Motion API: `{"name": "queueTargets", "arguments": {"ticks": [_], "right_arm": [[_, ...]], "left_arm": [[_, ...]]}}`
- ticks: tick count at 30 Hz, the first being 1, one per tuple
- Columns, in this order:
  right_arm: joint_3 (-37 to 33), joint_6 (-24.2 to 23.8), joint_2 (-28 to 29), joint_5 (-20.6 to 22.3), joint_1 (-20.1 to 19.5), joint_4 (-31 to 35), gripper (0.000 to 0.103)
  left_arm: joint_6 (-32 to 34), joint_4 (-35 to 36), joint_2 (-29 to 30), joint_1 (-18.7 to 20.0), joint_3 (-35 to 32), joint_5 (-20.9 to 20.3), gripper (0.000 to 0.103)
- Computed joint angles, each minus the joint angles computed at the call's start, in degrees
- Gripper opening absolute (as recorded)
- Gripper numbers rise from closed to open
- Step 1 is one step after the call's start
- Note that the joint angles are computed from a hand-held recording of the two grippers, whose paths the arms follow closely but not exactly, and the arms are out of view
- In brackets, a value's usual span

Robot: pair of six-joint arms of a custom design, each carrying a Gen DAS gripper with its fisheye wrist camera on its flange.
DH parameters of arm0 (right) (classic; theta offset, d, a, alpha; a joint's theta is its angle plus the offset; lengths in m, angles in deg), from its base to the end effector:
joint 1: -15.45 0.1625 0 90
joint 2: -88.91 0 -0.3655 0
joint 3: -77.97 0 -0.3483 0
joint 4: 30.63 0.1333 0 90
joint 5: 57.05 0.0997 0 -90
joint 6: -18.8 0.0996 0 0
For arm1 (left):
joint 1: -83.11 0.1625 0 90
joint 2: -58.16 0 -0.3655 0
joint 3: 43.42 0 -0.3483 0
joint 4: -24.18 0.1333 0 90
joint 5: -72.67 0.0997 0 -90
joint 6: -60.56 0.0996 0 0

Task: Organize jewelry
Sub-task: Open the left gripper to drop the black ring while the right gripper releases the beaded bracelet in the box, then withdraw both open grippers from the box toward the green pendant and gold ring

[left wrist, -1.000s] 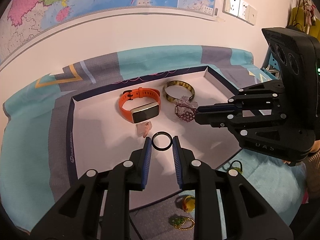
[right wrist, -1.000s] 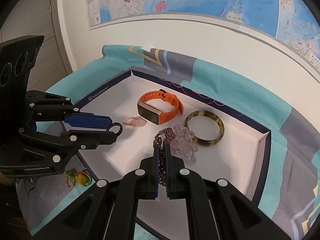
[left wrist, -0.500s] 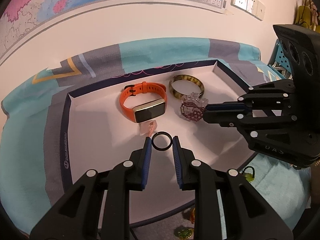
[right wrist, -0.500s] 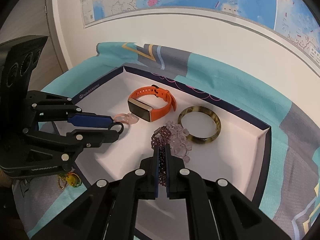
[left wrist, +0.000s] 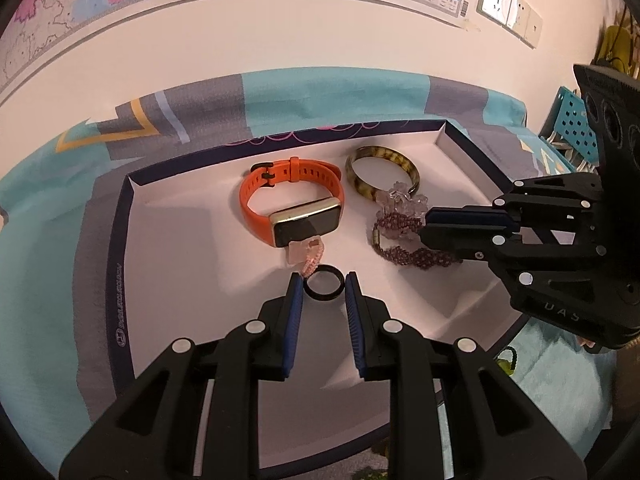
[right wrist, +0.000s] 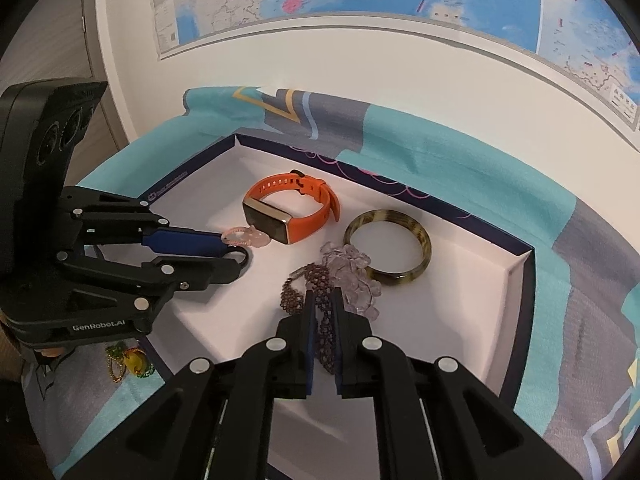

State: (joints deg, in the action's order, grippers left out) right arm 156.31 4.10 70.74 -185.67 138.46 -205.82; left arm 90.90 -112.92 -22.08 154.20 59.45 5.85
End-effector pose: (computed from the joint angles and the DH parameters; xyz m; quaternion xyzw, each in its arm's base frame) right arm 0.4104 -0.5011 -0.0540 0.3071 -0.8716 0.2532 0.2862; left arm -0.0028 -0.5404 0.3467 0.3602 0.8880 -0.1870 0.2160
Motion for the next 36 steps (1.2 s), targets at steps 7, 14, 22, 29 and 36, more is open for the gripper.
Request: {"name": "queueTargets", "arguments": {"ticks": [7, 14, 22, 29, 36], "right_arm": [[1.4, 0.4, -1.0, 0.1, 0.2, -1.5, 0.012], [4.3, 2.0, -2.8, 0.5, 0.4, -4.0, 0.019], [8.9, 4.0, -5.4, 2.4, 1.4, -7.0, 0.029], [13.2, 4.6, -6.9, 3.6, 3.3, -9.9, 0.035], [17.4, 7.9, -7.4, 4.1, 4.4, -11.7, 0.037]], "left_arm": [[0.0, 0.0, -0.8, 0.6, 0.0, -1.2, 0.022], [1.5, -2.9, -3.9, 0.2, 2.3, -2.6, 0.029], [3.8, -4.6, -9.1, 0.1, 5.6, -4.0, 0.034], [5.4, -3.6, -14.2, 0.8, 8.1, -5.4, 0.038], [6.5, -1.6, -18.1, 1.4, 10.4, -6.1, 0.041]]}}
